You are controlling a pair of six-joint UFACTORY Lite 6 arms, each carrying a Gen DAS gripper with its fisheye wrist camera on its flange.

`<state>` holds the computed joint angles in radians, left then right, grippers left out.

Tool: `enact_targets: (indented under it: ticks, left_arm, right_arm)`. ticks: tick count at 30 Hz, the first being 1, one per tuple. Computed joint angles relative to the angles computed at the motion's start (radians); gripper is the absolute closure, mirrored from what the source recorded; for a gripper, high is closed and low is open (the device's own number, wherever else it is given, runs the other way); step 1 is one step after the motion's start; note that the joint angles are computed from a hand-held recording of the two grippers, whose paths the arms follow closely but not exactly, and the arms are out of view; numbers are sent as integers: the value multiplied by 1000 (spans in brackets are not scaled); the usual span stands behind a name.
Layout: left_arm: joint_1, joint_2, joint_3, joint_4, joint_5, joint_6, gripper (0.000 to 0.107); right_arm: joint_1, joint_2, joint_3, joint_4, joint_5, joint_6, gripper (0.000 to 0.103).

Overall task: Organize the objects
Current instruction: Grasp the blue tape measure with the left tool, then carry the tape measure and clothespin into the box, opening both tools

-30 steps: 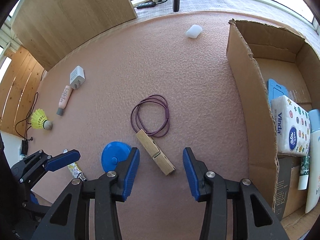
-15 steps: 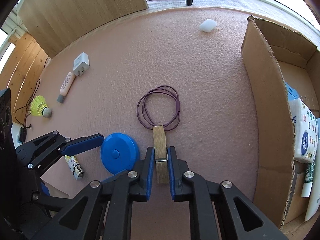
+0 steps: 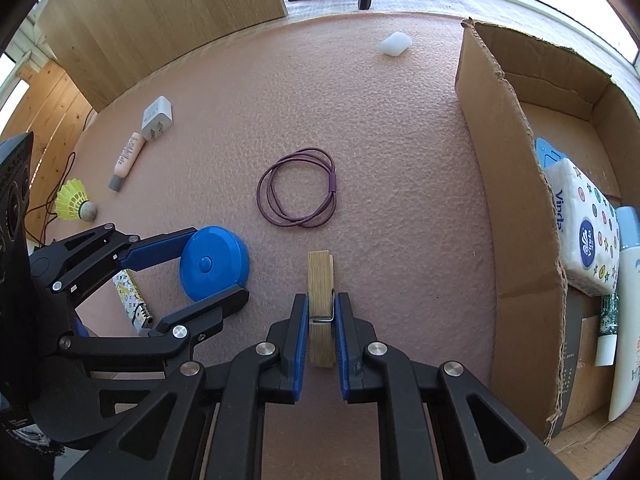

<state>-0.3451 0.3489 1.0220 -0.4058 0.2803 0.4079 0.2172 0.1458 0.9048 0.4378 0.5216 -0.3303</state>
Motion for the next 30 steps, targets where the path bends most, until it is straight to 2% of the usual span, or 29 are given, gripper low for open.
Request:
enact_targets:
  ticks: [4,8,12,17,22,26,30]
  left_arm:
    - [14,-16,-19,25,-8,-13,53]
    - [51,-45,-56,-19,-11,30,53]
    - [90,-96,-105,-89,17,87,53]
    - [128,-180,-177,-215,58,174,53]
    - [105,-238,-186,-207,80,131,53]
    - [58,-254,-145,-194,97,81,53]
    - [-25,-242,-66,-165,103,8,53]
  right_arm:
    - [32,-16,-13,-77,-20,67,91]
    - [56,-51,-53,-125,-54,123,91]
    - [6,-130,-122,63,-41,-19,91]
    - [-91,-300,-217,213,48,-151,91]
    - [-191,-460,-264,176,135,-150,91]
    - [-343,-566,-269,137,234,-200,91]
    - [-532,-599,-230,147,315,-297,91]
